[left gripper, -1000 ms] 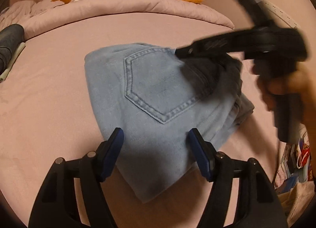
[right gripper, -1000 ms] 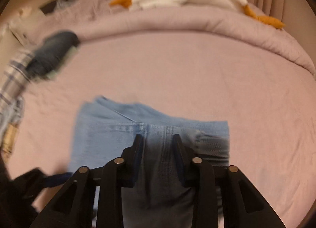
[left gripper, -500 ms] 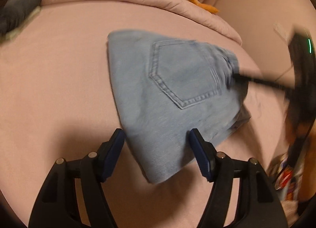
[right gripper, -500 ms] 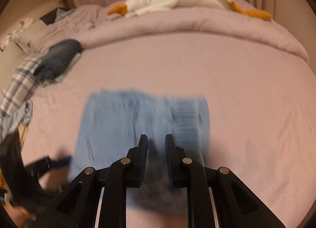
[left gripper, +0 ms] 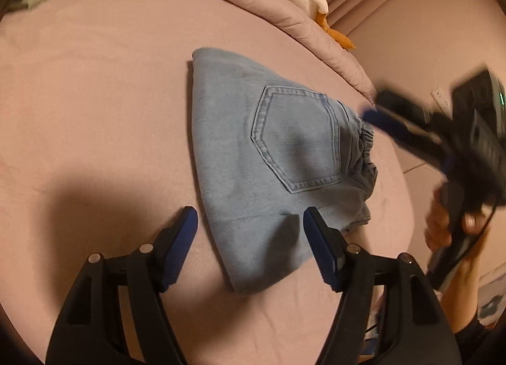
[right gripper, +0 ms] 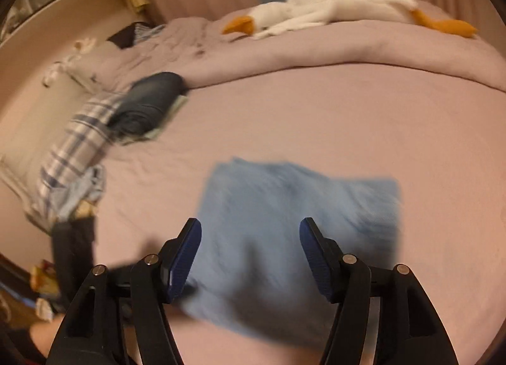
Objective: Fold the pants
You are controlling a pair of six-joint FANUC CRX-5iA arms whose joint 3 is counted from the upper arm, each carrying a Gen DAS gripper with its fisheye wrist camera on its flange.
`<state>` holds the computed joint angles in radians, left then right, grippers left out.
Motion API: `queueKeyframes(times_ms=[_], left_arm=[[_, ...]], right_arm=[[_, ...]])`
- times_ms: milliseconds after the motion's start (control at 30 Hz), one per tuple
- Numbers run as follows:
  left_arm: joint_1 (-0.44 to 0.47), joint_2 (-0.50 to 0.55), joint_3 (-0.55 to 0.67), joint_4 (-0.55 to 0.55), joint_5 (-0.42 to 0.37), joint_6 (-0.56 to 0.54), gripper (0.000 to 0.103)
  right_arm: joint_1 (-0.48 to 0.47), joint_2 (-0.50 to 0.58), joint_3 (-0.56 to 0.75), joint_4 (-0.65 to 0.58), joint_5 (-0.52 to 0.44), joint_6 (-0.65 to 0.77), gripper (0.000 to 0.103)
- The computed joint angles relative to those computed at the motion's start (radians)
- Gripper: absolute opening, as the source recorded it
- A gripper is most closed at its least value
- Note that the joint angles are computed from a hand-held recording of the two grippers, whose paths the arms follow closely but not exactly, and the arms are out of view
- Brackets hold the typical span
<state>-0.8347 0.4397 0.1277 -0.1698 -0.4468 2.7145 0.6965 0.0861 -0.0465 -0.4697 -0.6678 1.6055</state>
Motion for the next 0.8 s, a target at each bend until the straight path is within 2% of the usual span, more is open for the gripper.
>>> queueKeyframes(times_ms=[67,200,267,333,400,533,600,700,800], left_arm=[[0.000,0.012,0.012,0.014,-0.001,-0.017,0.062],[0.001,0.038,0.052,0.024,-0.036,-0.033,0.055],[0.003,0.058,0.088,0.020,-0.079,-0.061,0.045],[-0.004,0.065,0.108,0.003,-0.110,-0.075,0.042],[-0.009,0.073,0.130,-0.007,-0.140,-0.096,0.039],[-0.040,0.074,0.164,-0.065,-0.210,-0.082,0.038],[-0.054,0.082,0.193,-0.099,-0.248,-0.067,0.038],[-0.064,0.087,0.207,-0.118,-0.263,-0.052,0.038],[-0.089,0.101,0.260,-0.166,-0.326,-0.025,0.038]], right_arm=[[0.003,0.068,0.084,-0.040,-0.037,0.048,0.065],[0.079,0.236,0.260,0.135,-0.120,0.000,0.065],[0.110,0.309,0.331,0.227,-0.172,-0.018,0.065],[0.138,0.382,0.403,0.315,-0.257,-0.026,0.063],[0.143,0.426,0.453,0.319,-0.336,0.018,0.037],[0.154,0.424,0.441,0.357,-0.331,0.020,0.016],[0.139,0.439,0.465,0.332,-0.351,0.004,0.015],[0.138,0.437,0.458,0.329,-0.343,-0.012,0.015],[0.120,0.348,0.355,0.276,-0.229,-0.037,0.015]])
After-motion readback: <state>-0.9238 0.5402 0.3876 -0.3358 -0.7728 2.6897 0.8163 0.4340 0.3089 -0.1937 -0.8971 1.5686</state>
